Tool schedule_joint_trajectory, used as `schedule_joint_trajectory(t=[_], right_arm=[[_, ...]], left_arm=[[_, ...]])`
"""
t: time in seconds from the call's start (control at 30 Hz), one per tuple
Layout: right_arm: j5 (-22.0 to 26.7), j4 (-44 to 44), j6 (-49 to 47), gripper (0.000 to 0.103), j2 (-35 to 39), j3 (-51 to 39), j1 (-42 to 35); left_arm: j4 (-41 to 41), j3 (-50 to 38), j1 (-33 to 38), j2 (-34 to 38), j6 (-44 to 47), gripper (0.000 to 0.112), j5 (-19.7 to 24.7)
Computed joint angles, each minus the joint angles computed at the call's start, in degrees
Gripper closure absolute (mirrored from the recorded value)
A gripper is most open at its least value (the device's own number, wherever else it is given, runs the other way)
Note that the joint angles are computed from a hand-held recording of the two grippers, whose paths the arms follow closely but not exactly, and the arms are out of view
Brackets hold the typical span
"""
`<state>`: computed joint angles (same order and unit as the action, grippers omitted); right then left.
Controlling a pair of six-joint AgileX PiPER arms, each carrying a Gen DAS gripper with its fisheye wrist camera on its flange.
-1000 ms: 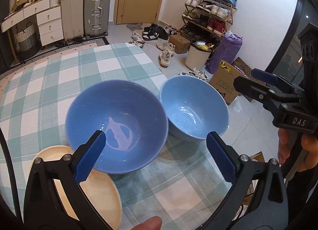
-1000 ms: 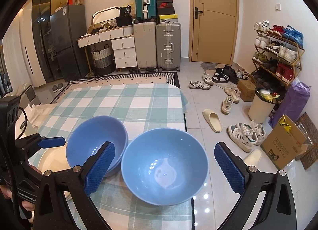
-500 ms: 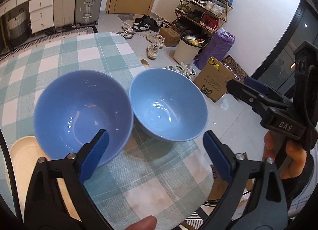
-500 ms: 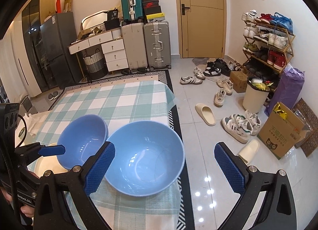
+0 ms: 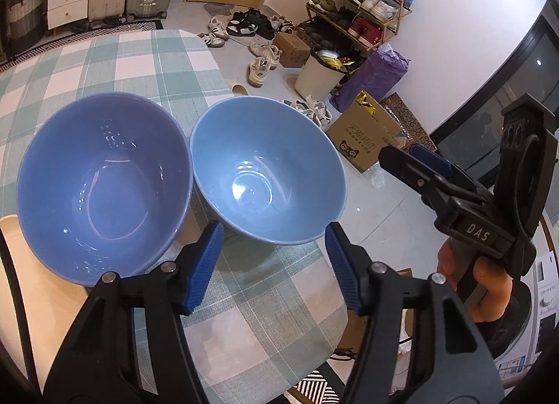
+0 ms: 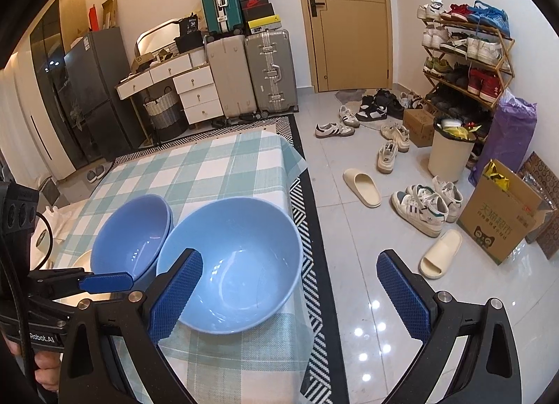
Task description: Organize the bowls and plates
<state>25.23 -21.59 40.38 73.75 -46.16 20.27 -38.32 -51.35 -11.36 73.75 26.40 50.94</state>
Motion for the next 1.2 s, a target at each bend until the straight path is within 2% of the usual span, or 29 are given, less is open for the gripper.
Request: schedule_joint_trajectory(t=[0.3, 0.37, 0.5, 0.63, 0.7, 0.8, 0.87, 0.93, 1.1, 1.2], right_arm=[[-3.7, 5.3, -6.2, 0.002, 6.0, -0.8, -2.0], [-4.3, 6.4, -7.3, 0.005, 7.5, -1.2, -2.5], [-5.3, 11.0, -12.1, 0.022, 11.0, -2.7, -4.1], [-6.0, 14.5, -15.8, 0.030, 14.5, -4.1, -5.1], [-6.6, 14.9, -16.3, 0.033, 16.1, -4.6, -5.4], [-7.0, 15.2, -16.6, 0.048, 18.3, -5.4, -5.5], [-6.9, 12.8, -14.1, 0.054, 19.5, -6.0, -5.2], [-7.1, 11.3, -12.7, 0.066, 20.4, -6.3, -5.0], [-7.3, 8.7, -10.5, 0.079, 21.0, -6.2, -4.5], [-7.4, 5.9, -8.0, 0.083, 20.9, -5.9, -3.9]], left_arm=[[1.1, 0.2, -1.6, 3.7, -2.2, 0.055, -3.4], [1.5, 0.3, -2.2, 4.4, -2.6, 0.055, -4.4], [1.4, 0.5, -3.1, 5.8, -2.5, 0.055, -6.3], [1.8, 0.8, -3.9, 6.8, -3.0, 0.055, -7.8], [2.1, 0.8, -4.2, 7.4, -3.2, 0.055, -8.6], [2.2, 0.8, -4.3, 8.4, -2.9, 0.055, -9.4], [2.0, 0.8, -4.3, 9.0, -2.5, 0.055, -10.1], [2.3, 0.8, -4.7, 9.6, -2.7, 0.061, -11.0], [4.0, 1.7, -6.1, 9.7, -2.8, 0.077, -13.8], [3.6, 2.0, -5.9, 9.4, -2.1, 0.080, -14.1]])
